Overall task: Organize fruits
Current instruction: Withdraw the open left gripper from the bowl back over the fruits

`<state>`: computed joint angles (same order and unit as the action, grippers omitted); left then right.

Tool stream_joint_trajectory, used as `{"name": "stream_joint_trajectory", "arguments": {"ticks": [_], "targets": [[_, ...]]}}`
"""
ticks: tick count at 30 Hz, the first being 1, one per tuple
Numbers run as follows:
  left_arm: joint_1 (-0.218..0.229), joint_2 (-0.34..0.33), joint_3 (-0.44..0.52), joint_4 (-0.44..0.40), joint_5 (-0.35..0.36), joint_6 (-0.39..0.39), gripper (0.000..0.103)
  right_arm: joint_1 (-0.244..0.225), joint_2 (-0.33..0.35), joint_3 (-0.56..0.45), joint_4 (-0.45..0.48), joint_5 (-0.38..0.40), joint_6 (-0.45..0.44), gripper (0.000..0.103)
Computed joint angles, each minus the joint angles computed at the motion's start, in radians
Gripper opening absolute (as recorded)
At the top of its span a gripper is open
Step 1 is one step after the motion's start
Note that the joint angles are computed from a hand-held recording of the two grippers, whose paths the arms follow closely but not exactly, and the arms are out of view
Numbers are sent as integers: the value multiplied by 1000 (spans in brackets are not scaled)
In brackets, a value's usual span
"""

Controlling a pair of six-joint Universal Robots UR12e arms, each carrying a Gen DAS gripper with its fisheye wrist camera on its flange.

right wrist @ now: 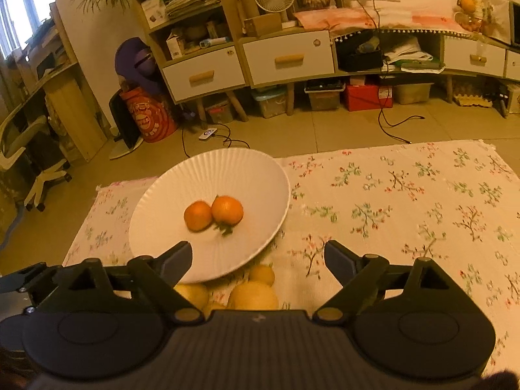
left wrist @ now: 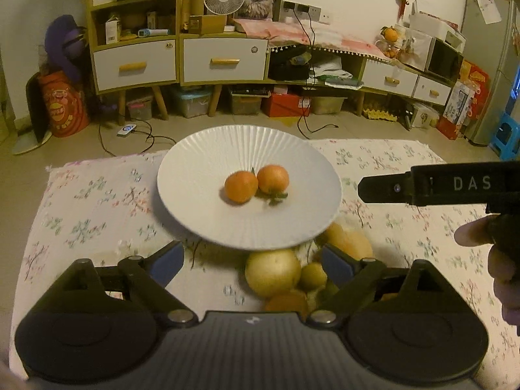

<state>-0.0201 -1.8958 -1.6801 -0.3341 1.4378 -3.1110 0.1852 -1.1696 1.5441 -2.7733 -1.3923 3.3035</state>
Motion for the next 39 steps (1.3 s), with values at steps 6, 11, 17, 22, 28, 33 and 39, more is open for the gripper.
{"name": "stream_joint_trajectory", "arguments": {"ticks": [6,11,17,22,28,33,39], "targets": [[0,27,-27,0,8,-1,90,9,-26,35,-19,-23,-22,94],[-3,48,-52,10,13,-4,95,15,-44,60,-28,-41,-16,99],[-7,70,-75,-6,37,-3,96,27,-63,92,-41,-99,-42,102],[0,88,-99,-19,36,-26,96,30,-78,119,-47,-120,-56,103],[7,103,-136,-2,37,-9,96,25,-88,151,-93,-123,-93,103],[4,111,-172,32,62,30,96,30,-90,176,-125,-138,-173,103],[7,122,-220,80,34,38,96,25,-95,207,-134,-106,-260,103]]}}
